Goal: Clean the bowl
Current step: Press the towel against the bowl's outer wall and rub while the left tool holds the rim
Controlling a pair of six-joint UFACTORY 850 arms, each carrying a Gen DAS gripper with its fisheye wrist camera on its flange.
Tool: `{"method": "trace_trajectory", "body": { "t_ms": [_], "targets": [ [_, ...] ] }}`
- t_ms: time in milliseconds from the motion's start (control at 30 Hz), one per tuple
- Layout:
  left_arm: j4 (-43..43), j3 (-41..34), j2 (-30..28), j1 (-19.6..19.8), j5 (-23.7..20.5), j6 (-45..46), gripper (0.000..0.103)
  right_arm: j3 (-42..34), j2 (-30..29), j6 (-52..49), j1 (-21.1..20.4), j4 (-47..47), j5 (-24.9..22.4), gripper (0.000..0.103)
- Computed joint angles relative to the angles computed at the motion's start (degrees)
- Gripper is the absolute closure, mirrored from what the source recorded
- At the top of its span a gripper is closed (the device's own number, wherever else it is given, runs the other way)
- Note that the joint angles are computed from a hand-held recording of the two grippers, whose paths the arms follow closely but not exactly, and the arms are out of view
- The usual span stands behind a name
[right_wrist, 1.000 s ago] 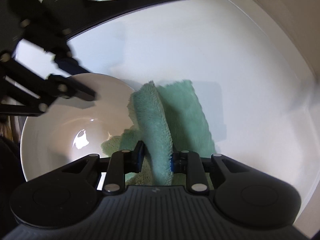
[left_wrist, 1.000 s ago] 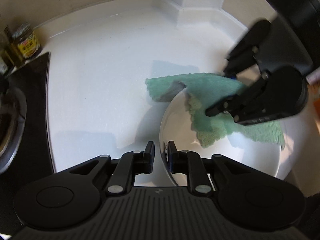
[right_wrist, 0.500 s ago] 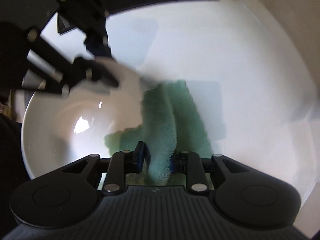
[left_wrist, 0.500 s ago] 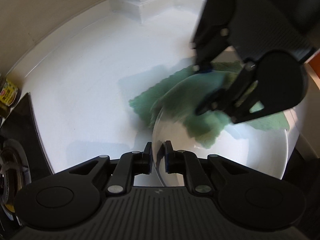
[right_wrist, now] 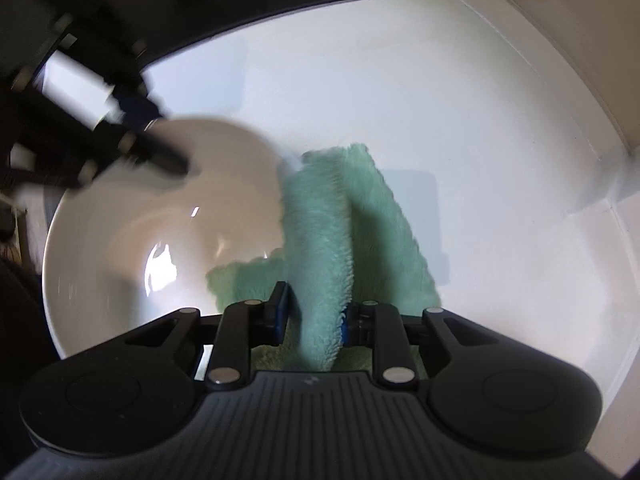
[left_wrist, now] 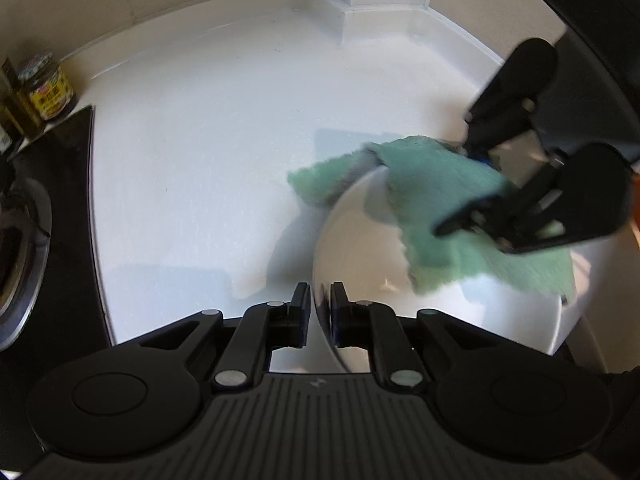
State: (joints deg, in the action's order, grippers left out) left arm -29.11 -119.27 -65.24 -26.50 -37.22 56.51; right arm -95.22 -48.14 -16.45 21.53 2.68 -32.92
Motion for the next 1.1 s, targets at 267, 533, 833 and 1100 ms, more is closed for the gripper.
{"method": "trace_trajectory", "body": {
  "t_ms": [267, 533, 833, 1100],
  "targets": [
    [4.43, -5.92, -3.21, -0.89, -2.19, 4.43, 0.095, -6.59, -3.82, 0.93, 0.90, -6.32, -3.14, 0.079],
    [0.75, 1.62, 0.79, -0.84, 2.90, 2.33, 0.094, -7.92, -5.00, 2.78, 1.33, -7.11, -2.23, 0.080],
    [-0.69, 6.41, 3.56, -0.62, 5.61, -1.09, 0.095, -0.17, -0.89, 7.22, 1.66, -5.93, 3.27, 0.082],
    [4.14, -2.67, -1.33, -1.48, 0.22, 3.04, 0.095, -4.66, -3.28, -2.43, 0.74, -2.65, -1.52, 0.083]
  ]
}}
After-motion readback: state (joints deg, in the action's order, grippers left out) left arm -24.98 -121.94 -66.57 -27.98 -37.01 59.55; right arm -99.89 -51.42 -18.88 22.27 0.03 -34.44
